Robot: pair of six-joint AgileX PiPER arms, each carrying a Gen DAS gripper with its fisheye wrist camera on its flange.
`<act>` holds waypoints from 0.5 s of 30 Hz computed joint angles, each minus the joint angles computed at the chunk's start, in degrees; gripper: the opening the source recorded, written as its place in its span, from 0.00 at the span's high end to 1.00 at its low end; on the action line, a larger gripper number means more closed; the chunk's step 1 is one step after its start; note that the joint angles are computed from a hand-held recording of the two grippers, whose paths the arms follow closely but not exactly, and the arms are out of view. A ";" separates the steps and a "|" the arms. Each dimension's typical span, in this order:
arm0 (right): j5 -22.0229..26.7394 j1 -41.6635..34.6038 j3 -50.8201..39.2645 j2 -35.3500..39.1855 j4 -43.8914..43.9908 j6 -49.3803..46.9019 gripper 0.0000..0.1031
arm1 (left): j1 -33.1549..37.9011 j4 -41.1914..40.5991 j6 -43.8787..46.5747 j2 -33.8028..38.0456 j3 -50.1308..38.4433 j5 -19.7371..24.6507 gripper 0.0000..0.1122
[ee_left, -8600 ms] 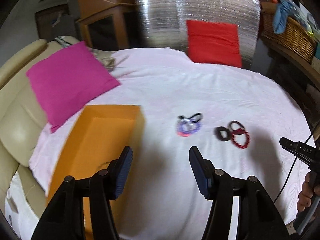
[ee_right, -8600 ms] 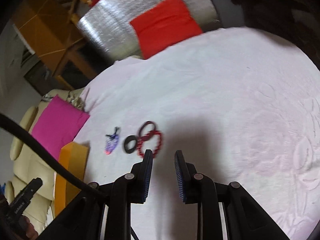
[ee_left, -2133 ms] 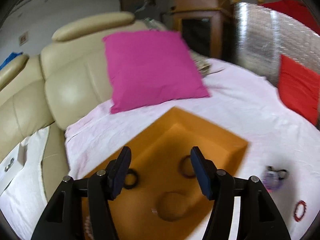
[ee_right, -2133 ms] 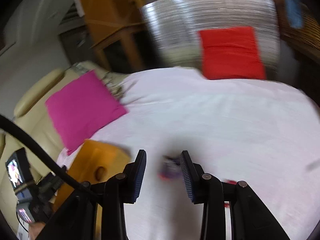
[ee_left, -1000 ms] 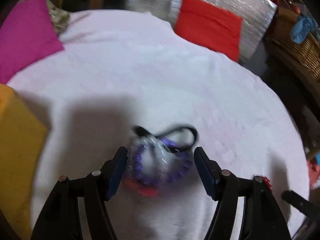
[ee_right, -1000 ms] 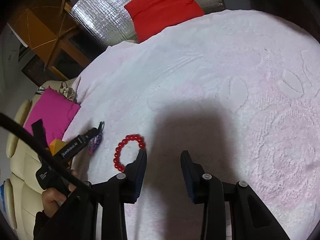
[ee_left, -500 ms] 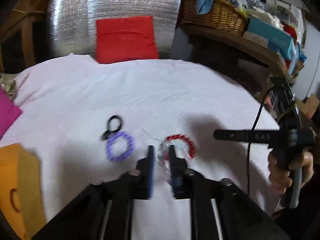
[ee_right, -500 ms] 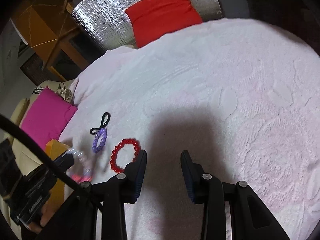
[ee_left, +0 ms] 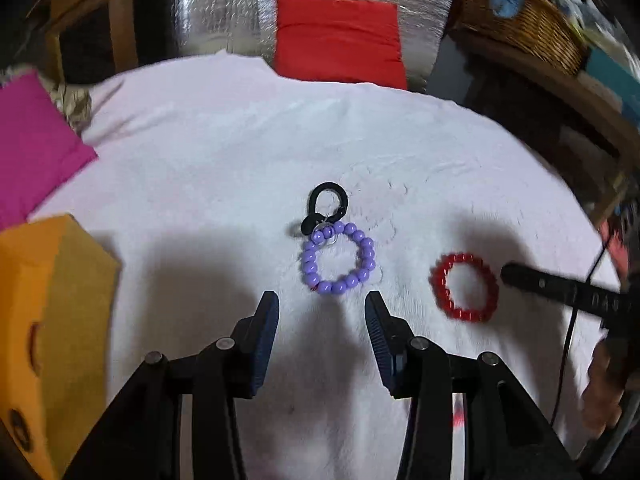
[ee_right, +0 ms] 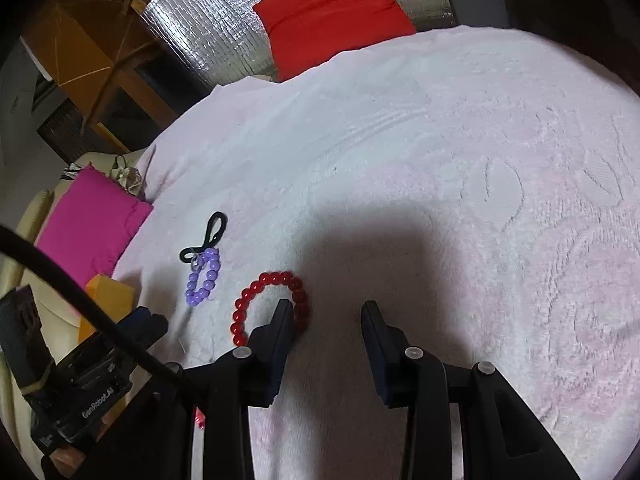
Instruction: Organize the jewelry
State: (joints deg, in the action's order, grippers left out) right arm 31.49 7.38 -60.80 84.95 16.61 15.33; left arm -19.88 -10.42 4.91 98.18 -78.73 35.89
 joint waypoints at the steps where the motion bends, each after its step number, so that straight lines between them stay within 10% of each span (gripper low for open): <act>1: -0.39 0.22 -0.03 0.15 -0.81 0.47 0.63 | 0.40 -1.38 0.14 1.69 -1.19 -0.08 0.59; 8: -2.34 5.42 -1.39 2.03 -14.88 9.07 0.62 | 2.68 -8.05 -0.34 8.76 -6.84 0.88 0.83; 11: -1.06 9.17 -2.74 3.37 -25.90 14.90 0.85 | 1.21 -5.84 -0.13 8.66 -6.70 -0.19 0.94; 15: -0.43 11.11 -3.08 3.49 -32.66 19.03 0.90 | 0.62 -4.86 0.90 8.63 -7.24 1.33 0.96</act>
State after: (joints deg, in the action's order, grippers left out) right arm 31.06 18.48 -63.88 88.44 -16.05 34.36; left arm -19.26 -15.28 5.81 106.82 -85.97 37.22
